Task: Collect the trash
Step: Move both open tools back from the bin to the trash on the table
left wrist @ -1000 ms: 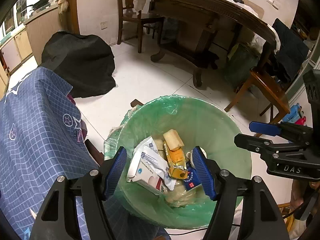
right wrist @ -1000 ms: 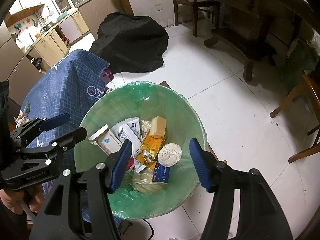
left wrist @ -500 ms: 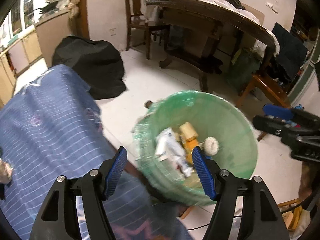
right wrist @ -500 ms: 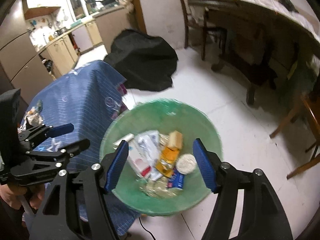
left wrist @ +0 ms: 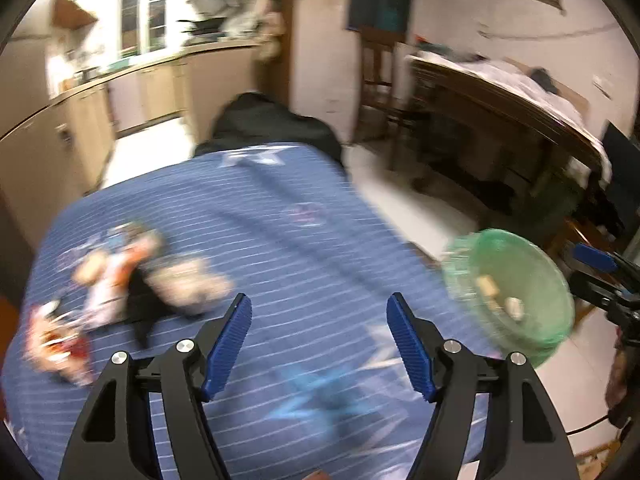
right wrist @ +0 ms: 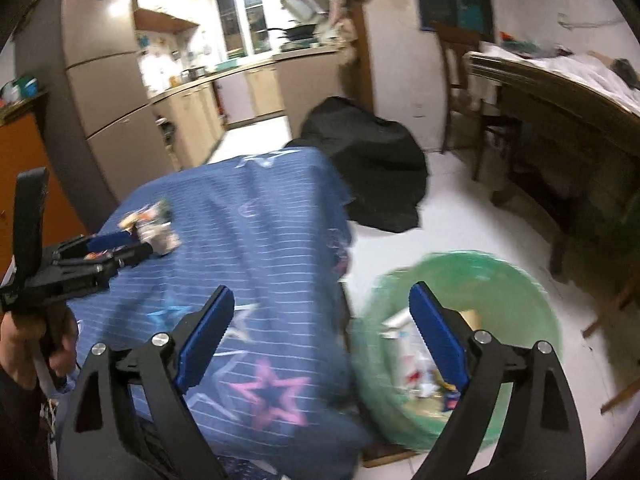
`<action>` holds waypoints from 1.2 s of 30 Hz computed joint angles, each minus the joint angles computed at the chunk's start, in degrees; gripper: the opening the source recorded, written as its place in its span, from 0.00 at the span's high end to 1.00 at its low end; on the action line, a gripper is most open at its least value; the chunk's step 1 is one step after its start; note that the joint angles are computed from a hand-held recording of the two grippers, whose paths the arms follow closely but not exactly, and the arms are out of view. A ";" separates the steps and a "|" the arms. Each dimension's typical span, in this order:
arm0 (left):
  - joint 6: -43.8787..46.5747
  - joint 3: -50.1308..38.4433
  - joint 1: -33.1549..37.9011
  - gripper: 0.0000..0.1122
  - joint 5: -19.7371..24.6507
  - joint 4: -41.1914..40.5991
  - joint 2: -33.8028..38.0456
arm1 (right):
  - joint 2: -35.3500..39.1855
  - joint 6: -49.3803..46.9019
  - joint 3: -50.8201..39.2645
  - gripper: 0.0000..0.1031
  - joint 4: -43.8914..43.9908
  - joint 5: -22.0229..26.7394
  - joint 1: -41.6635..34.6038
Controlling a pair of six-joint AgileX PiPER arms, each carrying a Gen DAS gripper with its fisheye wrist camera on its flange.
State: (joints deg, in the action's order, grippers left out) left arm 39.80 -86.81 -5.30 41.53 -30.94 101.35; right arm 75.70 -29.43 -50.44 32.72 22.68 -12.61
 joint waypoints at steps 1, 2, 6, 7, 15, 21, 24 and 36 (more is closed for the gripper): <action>1.56 0.20 3.23 0.36 0.32 -1.25 -0.24 | 0.75 2.42 -0.53 0.16 -2.05 -0.65 2.53; 3.77 -0.05 7.92 0.36 0.97 -3.23 -0.21 | 1.29 4.04 -0.96 0.16 -3.36 -0.92 4.13; 7.73 -3.10 22.77 0.31 2.83 -7.92 2.16 | 4.39 12.56 -3.37 0.15 -10.43 -2.07 10.99; 7.48 -5.19 26.08 0.30 4.54 -8.63 3.81 | 5.27 14.75 -4.00 0.15 -12.14 -2.41 12.58; 3.06 -19.97 36.00 0.28 17.99 -8.89 17.70 | 12.97 30.09 -11.82 0.15 -25.24 -1.73 23.06; -2.95 -30.22 33.88 0.29 20.44 -8.96 25.02 | 18.59 33.46 -18.77 0.15 -28.08 0.58 27.27; -4.50 -31.52 32.72 0.43 20.32 -8.86 26.49 | 21.95 28.37 -22.62 0.15 -23.41 1.53 27.56; 5.83 -16.32 35.19 0.59 15.52 -17.15 17.93 | 47.44 19.72 -54.99 0.33 -20.47 14.65 29.19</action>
State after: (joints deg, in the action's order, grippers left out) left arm 45.64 -103.13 29.90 57.05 -48.09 119.29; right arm 123.15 -9.71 -105.42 12.25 37.33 16.58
